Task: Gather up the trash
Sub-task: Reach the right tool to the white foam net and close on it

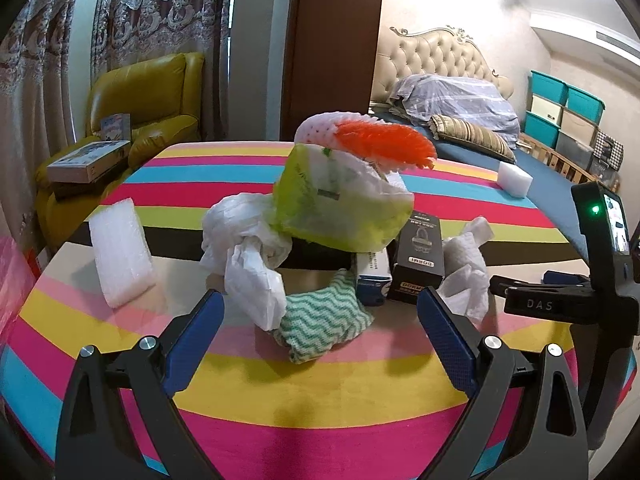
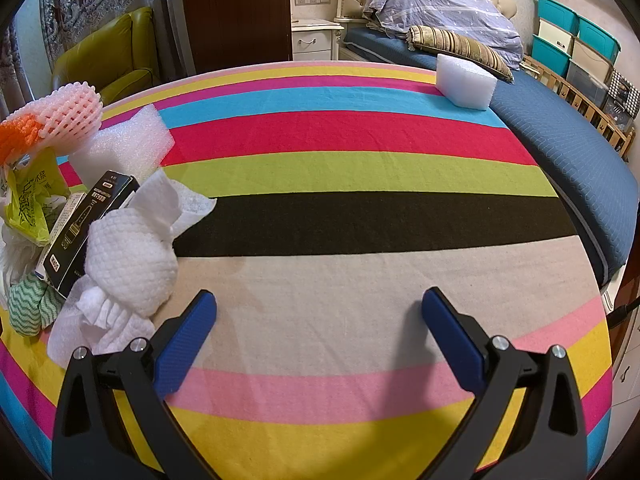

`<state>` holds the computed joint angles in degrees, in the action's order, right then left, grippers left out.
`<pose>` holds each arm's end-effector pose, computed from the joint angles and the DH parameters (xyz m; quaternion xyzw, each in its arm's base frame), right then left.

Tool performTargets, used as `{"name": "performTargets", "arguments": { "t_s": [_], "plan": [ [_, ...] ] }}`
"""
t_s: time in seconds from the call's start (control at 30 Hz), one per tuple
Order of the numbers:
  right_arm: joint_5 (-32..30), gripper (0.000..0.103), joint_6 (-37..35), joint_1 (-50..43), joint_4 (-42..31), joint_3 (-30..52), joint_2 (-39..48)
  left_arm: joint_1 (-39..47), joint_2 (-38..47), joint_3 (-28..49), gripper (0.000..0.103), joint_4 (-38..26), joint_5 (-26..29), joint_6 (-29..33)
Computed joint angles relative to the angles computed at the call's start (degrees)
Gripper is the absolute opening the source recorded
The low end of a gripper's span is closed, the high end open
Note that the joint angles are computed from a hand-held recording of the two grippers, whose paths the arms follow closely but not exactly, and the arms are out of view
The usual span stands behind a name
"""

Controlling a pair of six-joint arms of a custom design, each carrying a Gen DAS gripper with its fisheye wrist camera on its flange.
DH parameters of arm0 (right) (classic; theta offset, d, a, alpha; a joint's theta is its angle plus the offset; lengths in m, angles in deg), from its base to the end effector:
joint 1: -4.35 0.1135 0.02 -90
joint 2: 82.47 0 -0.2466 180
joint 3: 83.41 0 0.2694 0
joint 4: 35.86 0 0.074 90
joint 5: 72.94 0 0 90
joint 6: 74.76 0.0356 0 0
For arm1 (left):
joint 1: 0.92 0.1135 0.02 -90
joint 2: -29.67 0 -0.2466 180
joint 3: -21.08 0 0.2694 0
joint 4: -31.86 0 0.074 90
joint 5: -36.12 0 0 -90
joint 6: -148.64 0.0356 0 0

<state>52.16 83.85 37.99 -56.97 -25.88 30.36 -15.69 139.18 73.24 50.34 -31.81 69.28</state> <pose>0.2555 0.1454 0.0191 0.3185 0.8923 -0.1001 0.3039 0.3167 -0.0973 0.0520 0.2753 0.8456 -0.1878 0.4171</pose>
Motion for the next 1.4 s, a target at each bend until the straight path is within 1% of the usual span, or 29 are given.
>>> {"name": "performTargets", "arguments": {
  "t_s": [0.27,0.6,0.77,0.83,0.87,0.93,1.03,1.2,1.3,1.33,1.4],
  "plan": [
    [-0.01,0.1,0.0,-0.01,-0.01,-0.01,-0.02,0.71,-0.27,-1.21,0.091,1.24,0.15,1.32],
    [-0.02,0.1,-0.05,-0.07,0.03,0.03,0.05,2.66,-1.79,-3.28,0.091,3.61,1.49,0.32],
    [0.07,0.1,0.66,-0.06,-0.33,0.28,0.21,5.2,-3.32,-4.48,0.091,3.01,3.93,1.32],
    [0.6,0.1,3.14,-0.23,-3.13,2.34,1.14,7.0,-3.85,-5.03,0.091,2.8,5.57,2.61],
    [0.69,0.1,3.56,-0.21,-3.42,2.53,1.25,7.72,-4.0,-5.35,0.091,3.22,5.94,3.05],
    [0.61,0.1,3.43,-0.32,-3.01,2.2,1.09,10.08,-4.16,-6.04,0.091,4.44,7.0,4.16],
    [0.62,0.1,3.49,-0.29,-2.87,2.04,1.05,13.43,-4.04,-5.72,0.091,4.29,9.26,5.4],
    [0.62,0.1,3.48,-0.32,-2.9,2.1,1.11,19.09,-2.49,-2.67,0.091,1.71,13.19,8.97],
    [0.62,0.1,3.48,-0.32,-2.89,2.06,1.09,20.58,-0.55,1.51,0.091,-3.59,13.61,10.8],
    [0.62,0.1,3.49,-0.31,-2.91,2.13,1.14,21.24,0.48,3.78,0.091,-6.29,13.79,10.55],
    [0.62,0.1,3.5,-0.31,-2.93,2.16,1.16,21.82,2.11,6.55,0.091,-8.66,13.71,9.36]
  ]
}}
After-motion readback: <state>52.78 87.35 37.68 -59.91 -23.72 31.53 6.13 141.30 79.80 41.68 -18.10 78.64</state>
